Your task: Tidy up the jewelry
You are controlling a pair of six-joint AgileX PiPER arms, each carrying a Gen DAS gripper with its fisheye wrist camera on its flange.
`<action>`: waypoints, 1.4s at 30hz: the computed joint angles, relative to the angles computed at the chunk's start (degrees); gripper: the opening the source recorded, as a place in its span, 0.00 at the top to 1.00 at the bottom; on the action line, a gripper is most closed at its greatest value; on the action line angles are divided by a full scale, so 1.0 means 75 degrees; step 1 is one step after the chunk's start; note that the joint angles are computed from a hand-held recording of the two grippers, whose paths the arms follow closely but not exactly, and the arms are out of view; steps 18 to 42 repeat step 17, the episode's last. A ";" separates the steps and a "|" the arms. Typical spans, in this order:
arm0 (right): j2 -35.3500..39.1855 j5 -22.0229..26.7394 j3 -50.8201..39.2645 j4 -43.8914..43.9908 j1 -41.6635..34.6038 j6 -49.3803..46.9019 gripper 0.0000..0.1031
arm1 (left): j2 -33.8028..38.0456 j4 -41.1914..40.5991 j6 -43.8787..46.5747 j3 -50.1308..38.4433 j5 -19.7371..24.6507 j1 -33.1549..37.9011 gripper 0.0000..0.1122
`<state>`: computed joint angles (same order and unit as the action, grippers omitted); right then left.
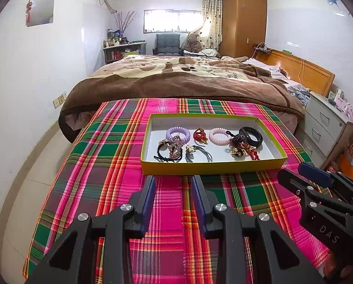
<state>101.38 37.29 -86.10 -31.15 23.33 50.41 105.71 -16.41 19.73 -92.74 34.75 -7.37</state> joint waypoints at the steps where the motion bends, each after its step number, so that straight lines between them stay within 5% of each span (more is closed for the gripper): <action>1: 0.0010 0.0006 -0.0015 -0.0003 0.0004 0.0003 0.53 | 0.0007 -0.0009 0.0017 -0.0010 0.0010 0.0001 0.72; 42: 0.0025 0.0002 -0.0037 0.0015 0.0007 -0.0017 0.53 | -0.0028 0.0085 -0.0124 0.0035 0.0034 -0.0035 0.72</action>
